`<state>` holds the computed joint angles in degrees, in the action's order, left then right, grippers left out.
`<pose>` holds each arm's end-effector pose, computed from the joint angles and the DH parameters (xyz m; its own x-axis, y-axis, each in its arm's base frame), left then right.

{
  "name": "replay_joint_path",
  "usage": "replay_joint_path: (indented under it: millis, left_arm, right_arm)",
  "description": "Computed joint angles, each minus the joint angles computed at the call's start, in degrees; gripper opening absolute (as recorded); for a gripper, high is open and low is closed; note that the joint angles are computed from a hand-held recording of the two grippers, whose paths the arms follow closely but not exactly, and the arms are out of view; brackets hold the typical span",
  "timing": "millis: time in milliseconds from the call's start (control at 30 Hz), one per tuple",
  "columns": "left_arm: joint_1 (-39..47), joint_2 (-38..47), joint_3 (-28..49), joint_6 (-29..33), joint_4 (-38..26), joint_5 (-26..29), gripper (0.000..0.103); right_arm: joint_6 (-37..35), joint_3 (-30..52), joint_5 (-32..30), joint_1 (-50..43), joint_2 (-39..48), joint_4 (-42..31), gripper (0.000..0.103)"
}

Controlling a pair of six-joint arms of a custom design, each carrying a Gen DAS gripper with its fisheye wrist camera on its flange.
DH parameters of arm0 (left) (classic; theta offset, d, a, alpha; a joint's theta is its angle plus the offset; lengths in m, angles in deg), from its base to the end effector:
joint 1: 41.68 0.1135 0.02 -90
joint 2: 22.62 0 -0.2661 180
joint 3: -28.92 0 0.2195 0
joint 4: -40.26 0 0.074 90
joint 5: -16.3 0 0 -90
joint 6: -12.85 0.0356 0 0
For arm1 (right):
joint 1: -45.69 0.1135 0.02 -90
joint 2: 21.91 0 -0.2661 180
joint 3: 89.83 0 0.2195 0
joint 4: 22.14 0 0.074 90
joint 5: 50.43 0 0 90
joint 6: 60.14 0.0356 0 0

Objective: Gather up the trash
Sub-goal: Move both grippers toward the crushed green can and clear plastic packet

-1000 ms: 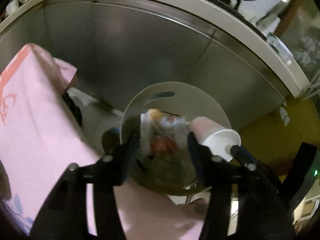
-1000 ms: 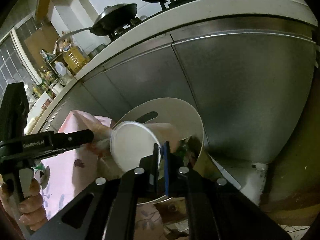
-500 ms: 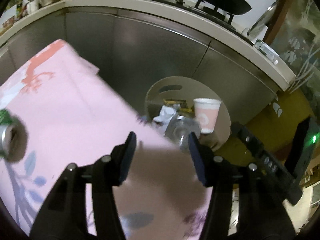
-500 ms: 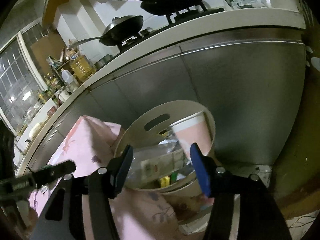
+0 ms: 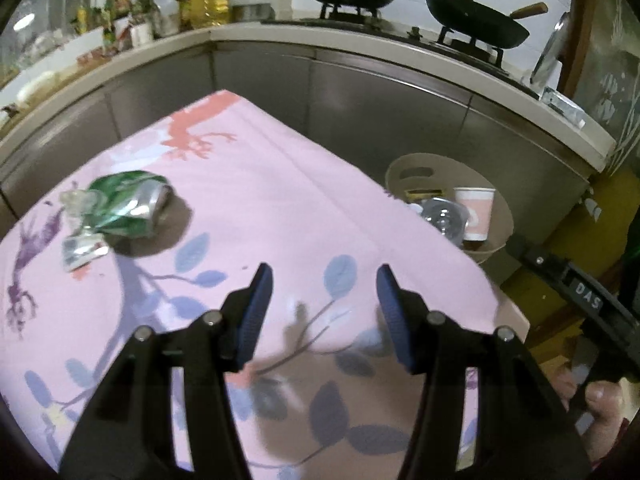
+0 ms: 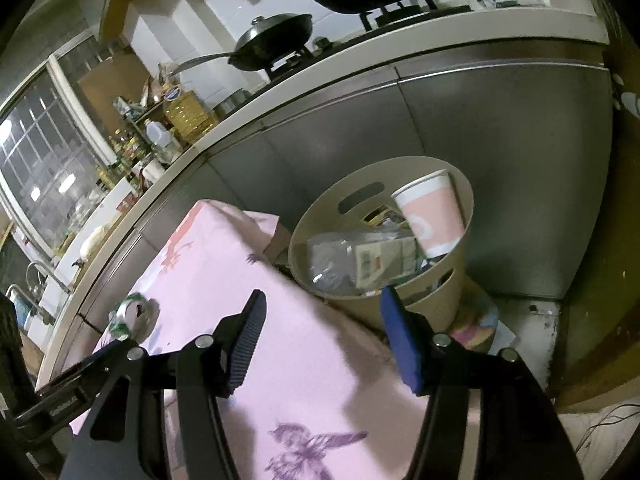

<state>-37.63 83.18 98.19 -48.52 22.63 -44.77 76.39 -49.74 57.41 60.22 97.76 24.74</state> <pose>0.3308 0.0062 0.1536 -0.6040 0.3776 -0.7018 0.5812 0.8113 -0.0636 0.2759 0.0602 0.0705 -0.3520 0.6224 -0.6991 0.3869 0.7768 0.4968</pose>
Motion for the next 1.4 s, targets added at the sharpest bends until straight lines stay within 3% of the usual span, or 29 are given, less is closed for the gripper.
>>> replay_joint_path:
  millis: [633, 833, 967, 1400]
  left_arm:
    - [10.4, -4.8, -5.5, 3.3, 4.2, 0.8, 0.052]
    - [11.8, -5.0, -5.7, 3.8, 4.3, 1.8, 0.052]
    - [12.4, -5.1, -5.9, 4.3, 4.7, 2.1, 0.052]
    - [14.5, -4.2, -5.2, 4.3, 4.8, 2.0, 0.052]
  right_arm:
    - [7.3, 7.9, 12.1, 13.4, -5.4, -17.5, 0.057]
    - [11.5, 8.2, 13.3, 14.4, -6.0, -20.0, 0.057]
    - [12.9, 8.1, 13.6, 14.8, -6.1, -20.1, 0.064]
    - [12.9, 11.4, 11.0, 16.0, -4.5, -21.9, 0.065]
